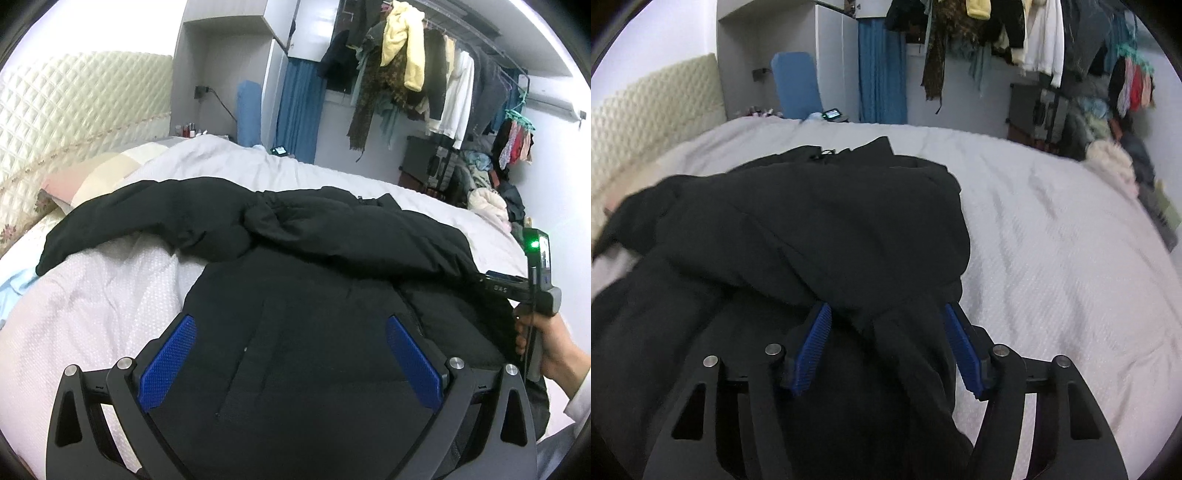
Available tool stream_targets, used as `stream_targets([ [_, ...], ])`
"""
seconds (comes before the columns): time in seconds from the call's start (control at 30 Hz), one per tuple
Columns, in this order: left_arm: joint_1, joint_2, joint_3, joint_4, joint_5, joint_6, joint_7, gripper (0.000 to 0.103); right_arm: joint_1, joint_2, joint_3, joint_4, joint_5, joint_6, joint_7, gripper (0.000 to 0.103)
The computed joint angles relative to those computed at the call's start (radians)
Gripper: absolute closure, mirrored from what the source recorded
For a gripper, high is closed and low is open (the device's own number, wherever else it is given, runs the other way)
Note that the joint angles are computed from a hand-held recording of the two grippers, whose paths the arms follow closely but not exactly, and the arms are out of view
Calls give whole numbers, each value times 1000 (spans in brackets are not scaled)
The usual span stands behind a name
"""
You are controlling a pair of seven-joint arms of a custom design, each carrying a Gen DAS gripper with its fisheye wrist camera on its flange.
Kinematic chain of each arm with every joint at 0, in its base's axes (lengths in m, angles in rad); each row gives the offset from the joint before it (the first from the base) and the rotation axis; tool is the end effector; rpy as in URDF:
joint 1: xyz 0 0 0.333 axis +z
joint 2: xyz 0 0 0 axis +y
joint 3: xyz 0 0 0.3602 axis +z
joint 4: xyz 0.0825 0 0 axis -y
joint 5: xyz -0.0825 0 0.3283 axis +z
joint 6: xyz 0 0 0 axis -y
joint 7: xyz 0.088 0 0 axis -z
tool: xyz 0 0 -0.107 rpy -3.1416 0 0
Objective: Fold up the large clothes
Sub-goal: 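Open the right tool and withdraw it from the folded sleeve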
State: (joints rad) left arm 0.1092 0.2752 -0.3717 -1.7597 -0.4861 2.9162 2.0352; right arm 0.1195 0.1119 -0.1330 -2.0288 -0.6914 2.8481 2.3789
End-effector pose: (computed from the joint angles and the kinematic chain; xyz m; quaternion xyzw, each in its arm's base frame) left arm 0.6322 -0.1055 0.5849 -0.5492 0.7008 -0.4091 0.1996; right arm 0.5732 0.0298 0.5397 -0.5763 0.7198 -0.3179 0.2205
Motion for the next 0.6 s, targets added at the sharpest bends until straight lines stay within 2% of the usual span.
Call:
stream_targets([
  [0.07,-6,2,3,-6,6,38,-9,0,21,16,-24,23,-106,-23,106,42],
  [0.1,-2,4,-2,-7,7,50,-10,0,23,21,-35,24,-155,-6,162,42],
  [0.2,1,12,-6,-4,25,51,-33,0,35,47,-50,51,-290,14,243,50],
  [0.27,-12,18,9,-2,62,50,-66,0,42,56,-58,65,-367,15,297,65],
  [0.3,-18,20,15,0,81,46,-83,0,43,56,-60,68,-397,20,335,69],
  [0.37,-7,23,2,3,89,42,-90,0,40,59,-56,80,-435,18,385,80],
  [0.43,21,25,-37,2,61,54,-65,0,40,59,-49,89,-469,10,431,84],
  [0.6,41,23,-67,0,47,62,-44,0,19,63,-39,94,-452,48,461,85],
])
